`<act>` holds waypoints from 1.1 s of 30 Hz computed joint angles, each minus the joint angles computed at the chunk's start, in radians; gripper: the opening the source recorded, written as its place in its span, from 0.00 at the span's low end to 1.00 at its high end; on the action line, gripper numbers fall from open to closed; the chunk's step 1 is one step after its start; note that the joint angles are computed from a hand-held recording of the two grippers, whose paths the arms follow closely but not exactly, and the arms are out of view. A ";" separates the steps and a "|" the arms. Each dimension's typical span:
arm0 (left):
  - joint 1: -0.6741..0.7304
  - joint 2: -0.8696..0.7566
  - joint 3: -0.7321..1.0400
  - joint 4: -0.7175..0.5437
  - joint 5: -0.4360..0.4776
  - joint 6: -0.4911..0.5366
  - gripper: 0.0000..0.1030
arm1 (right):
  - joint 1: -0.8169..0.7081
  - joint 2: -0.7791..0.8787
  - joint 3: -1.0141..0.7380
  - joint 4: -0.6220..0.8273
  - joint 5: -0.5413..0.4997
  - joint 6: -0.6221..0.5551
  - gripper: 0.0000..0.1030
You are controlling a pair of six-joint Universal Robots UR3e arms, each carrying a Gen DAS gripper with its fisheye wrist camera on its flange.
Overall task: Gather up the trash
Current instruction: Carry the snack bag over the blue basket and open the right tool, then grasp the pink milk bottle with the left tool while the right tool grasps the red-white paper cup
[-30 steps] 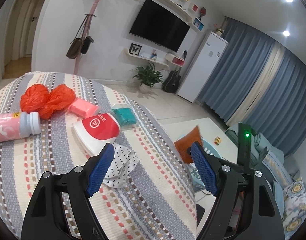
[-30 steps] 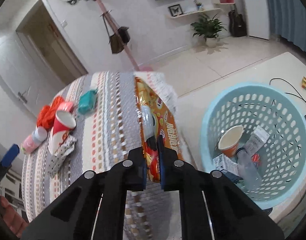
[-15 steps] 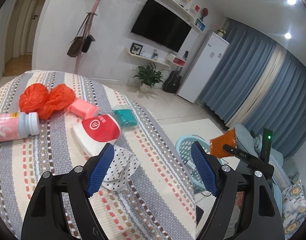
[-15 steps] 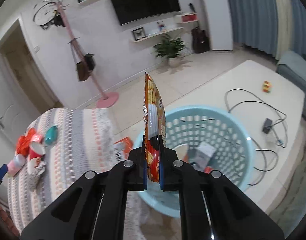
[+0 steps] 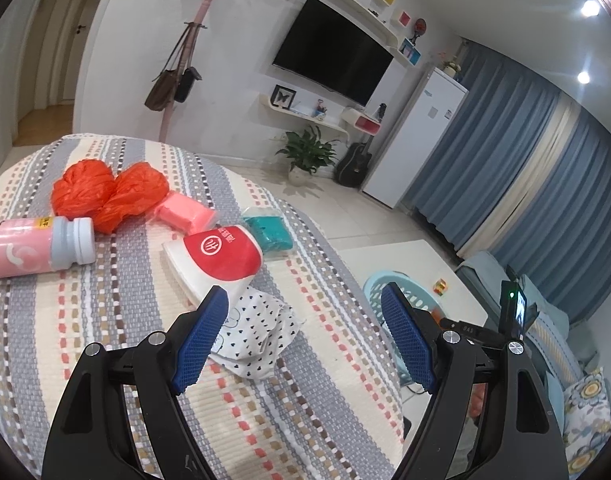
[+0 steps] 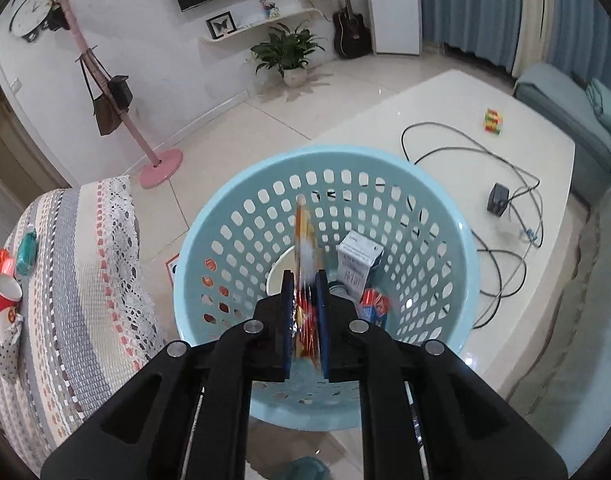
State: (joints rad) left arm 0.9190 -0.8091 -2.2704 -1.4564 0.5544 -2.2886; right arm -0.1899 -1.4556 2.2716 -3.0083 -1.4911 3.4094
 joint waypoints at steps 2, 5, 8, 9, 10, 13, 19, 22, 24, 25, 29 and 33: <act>0.008 0.012 -0.002 -0.011 -0.003 0.009 0.75 | -0.015 -0.013 0.013 0.003 0.008 0.003 0.15; 0.033 0.026 0.015 -0.093 -0.017 0.063 0.75 | -0.043 -0.052 0.048 -0.011 0.016 -0.001 0.38; 0.046 0.046 0.023 -0.145 -0.022 0.094 0.75 | -0.049 -0.110 0.076 -0.011 -0.002 0.007 0.57; 0.051 0.049 0.027 -0.164 -0.023 0.106 0.75 | -0.051 -0.126 0.083 -0.010 -0.001 0.005 0.57; 0.058 0.053 0.033 -0.189 -0.026 0.122 0.75 | -0.052 -0.140 0.090 -0.007 0.002 0.002 0.57; 0.104 0.074 0.066 -0.323 -0.037 0.211 0.75 | -0.057 -0.179 0.096 0.016 0.014 -0.001 0.57; 0.201 0.099 0.136 -0.567 -0.046 0.389 0.75 | 0.030 -0.208 0.048 0.044 -0.006 0.015 0.57; 0.264 0.095 0.171 -0.677 -0.044 0.482 0.75 | 0.116 -0.198 -0.014 0.069 -0.034 0.028 0.59; 0.310 0.078 0.199 -0.746 -0.040 0.539 0.75 | 0.180 -0.177 -0.075 0.093 -0.042 0.034 0.61; 0.332 0.067 0.209 -0.766 -0.039 0.559 0.75 | 0.231 -0.156 -0.117 0.101 -0.065 0.039 0.61; 0.434 0.008 0.256 -0.821 -0.030 0.629 0.75 | 0.386 -0.073 -0.260 0.113 -0.116 0.050 0.66; 0.509 -0.059 0.277 -0.746 -0.028 0.602 0.75 | 0.524 0.058 -0.438 0.134 -0.135 0.043 0.70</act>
State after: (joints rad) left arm 1.4282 -0.8677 -1.9931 -2.2021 0.5260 -1.6867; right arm 0.3342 -1.3979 1.8340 -2.8739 -1.6258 3.4519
